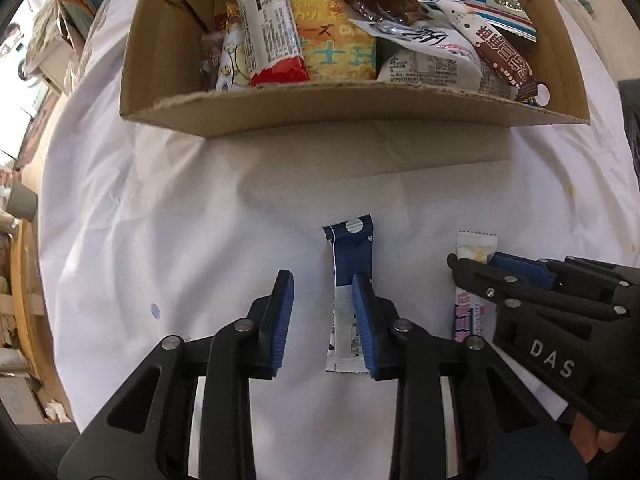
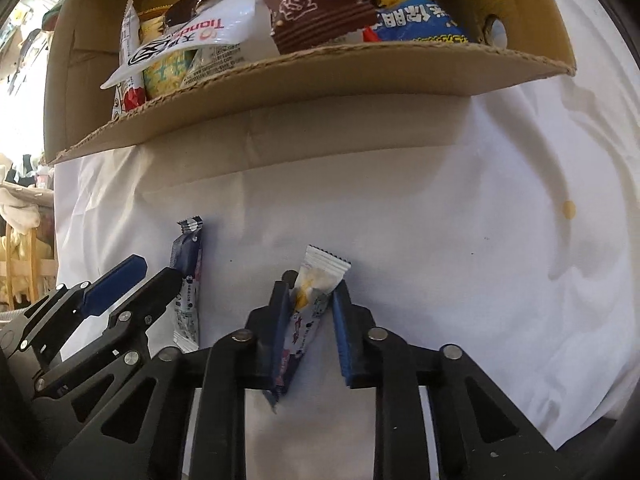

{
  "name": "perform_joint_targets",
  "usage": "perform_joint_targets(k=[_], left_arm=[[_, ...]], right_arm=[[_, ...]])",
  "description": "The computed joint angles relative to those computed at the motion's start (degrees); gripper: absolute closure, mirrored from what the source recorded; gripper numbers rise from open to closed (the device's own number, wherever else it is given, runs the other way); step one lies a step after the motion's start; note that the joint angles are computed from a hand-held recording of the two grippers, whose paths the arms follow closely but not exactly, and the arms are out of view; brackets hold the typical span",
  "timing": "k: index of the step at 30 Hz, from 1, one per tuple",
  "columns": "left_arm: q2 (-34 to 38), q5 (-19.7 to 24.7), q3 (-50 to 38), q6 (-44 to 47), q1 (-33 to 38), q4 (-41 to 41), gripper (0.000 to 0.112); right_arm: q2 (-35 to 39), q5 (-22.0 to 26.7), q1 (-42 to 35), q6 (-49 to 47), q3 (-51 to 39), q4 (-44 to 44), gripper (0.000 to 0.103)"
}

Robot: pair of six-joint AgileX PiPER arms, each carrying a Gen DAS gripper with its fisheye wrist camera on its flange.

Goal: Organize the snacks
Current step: 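Grasp the blue stick packet with left tool while right tool grasps white stick packet, then carry both stick packets into the box and open both tools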

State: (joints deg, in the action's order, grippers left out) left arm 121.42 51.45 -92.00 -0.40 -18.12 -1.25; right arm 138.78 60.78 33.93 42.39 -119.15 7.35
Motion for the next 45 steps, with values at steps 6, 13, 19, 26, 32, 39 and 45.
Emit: perform_joint_targets(k=[6,13,19,26,32,39,45], left_arm=[[0.0,0.3,1.6,3.3,1.8,-5.1,0.083],[1.0,0.1,2.8,1.5,-0.4,-3.4,0.094],[-1.1,0.2,3.5,-1.0,-0.8,-1.8,0.100],[-12.7,-3.5,7.3,-3.5,2.4,-1.9,0.100],[-9.9,-0.4,-5.8,-2.4,6.9,-2.0,0.100],[0.2,4.4,-23.6,-0.4,10.1,-2.6,0.100],[1.2,-4.0,-21.0,6.3,11.5,-13.3,0.099]], right_arm=[[-6.3,-6.9,-0.2,-0.8,9.7,0.8,0.085],[-18.9,-19.3,-2.0,-1.8,27.1,2.0,0.085],[-25.8,-25.3,-2.8,-1.0,32.2,0.0,0.085],[-29.4,-26.2,-2.6,6.1,29.9,-12.9,0.085],[-25.0,-23.8,-4.8,3.8,21.0,-14.5,0.085],[-17.9,-19.0,-7.7,0.5,9.8,-14.5,0.085],[-14.4,-17.4,-8.7,-0.1,6.0,-14.8,0.085]])
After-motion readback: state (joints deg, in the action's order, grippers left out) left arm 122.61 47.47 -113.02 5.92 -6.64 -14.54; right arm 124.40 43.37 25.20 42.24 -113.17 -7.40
